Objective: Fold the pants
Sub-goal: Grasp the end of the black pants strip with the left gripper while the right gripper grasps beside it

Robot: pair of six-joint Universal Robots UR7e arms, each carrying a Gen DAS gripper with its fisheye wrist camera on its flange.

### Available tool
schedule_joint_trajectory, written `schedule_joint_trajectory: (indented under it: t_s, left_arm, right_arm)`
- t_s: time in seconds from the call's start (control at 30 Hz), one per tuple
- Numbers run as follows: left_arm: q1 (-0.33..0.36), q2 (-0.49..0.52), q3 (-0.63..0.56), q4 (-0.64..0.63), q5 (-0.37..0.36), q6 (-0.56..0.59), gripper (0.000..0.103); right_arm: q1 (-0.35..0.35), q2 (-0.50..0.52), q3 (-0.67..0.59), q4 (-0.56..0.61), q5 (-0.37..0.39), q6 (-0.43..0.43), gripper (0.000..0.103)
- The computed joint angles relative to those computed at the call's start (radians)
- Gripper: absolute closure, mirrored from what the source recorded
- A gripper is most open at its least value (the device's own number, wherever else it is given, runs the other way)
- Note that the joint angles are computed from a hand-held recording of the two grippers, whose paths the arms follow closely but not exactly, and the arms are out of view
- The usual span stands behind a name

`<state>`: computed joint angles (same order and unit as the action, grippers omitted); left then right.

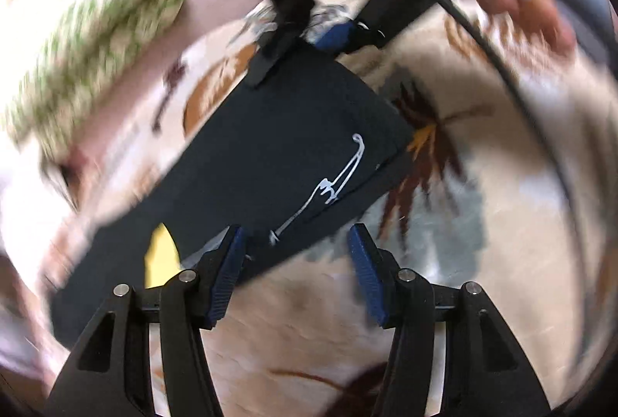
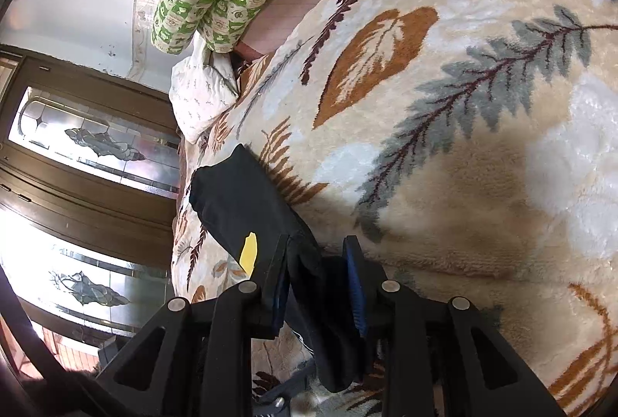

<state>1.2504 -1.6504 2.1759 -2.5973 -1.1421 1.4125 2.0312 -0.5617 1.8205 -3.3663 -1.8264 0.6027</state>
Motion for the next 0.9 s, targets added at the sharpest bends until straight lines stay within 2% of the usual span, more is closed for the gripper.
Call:
schedule_joint_trajectory:
  t_s: [0.07, 0.13, 0.2, 0.27, 0.33, 0.4, 0.47, 0.53, 0.63, 0.8, 0.9]
  left_arm:
    - [0.011, -0.011, 0.056, -0.133, -0.052, 0.192, 0.047]
    - [0.022, -0.012, 0.084, -0.201, -0.096, 0.326, 0.047]
    - [0.036, 0.012, 0.073, -0.219, -0.133, 0.388, 0.047]
    - [0.018, 0.049, 0.013, -0.117, -0.081, 0.287, 0.046]
    - [0.019, 0.068, -0.024, -0.07, -0.085, 0.249, 0.046]
    - [0.021, 0.087, -0.055, -0.029, -0.088, 0.218, 0.06]
    - [0.022, 0.111, -0.089, 0.008, -0.085, 0.156, 0.083]
    - [0.028, 0.148, -0.134, 0.043, -0.086, 0.073, 0.093]
    - [0.04, 0.166, -0.211, 0.174, -0.115, -0.063, 0.095]
    - [0.06, 0.171, -0.288, 0.319, -0.174, -0.179, 0.095]
    - [0.062, 0.184, -0.321, 0.367, -0.178, -0.227, 0.095]
  right_arm:
    - [-0.001, 0.0, 0.002, -0.005, 0.002, 0.0, 0.075]
    - [-0.002, 0.002, 0.002, -0.007, 0.002, 0.001, 0.074]
    - [-0.003, 0.001, 0.004, -0.01, 0.002, 0.004, 0.074]
    - [-0.004, 0.004, 0.006, -0.017, 0.001, 0.008, 0.074]
    - [-0.003, 0.004, 0.007, -0.02, -0.002, 0.011, 0.074]
    - [-0.003, 0.005, 0.006, -0.028, -0.005, 0.015, 0.074]
    - [0.0, 0.006, 0.002, -0.029, -0.017, 0.02, 0.074]
    - [0.004, 0.006, 0.002, -0.036, -0.027, 0.024, 0.074]
    - [0.008, 0.001, 0.006, -0.048, -0.039, 0.033, 0.074]
    - [0.013, -0.006, 0.006, -0.046, -0.059, 0.05, 0.074]
    - [0.015, 0.004, -0.005, -0.05, -0.066, 0.065, 0.074]
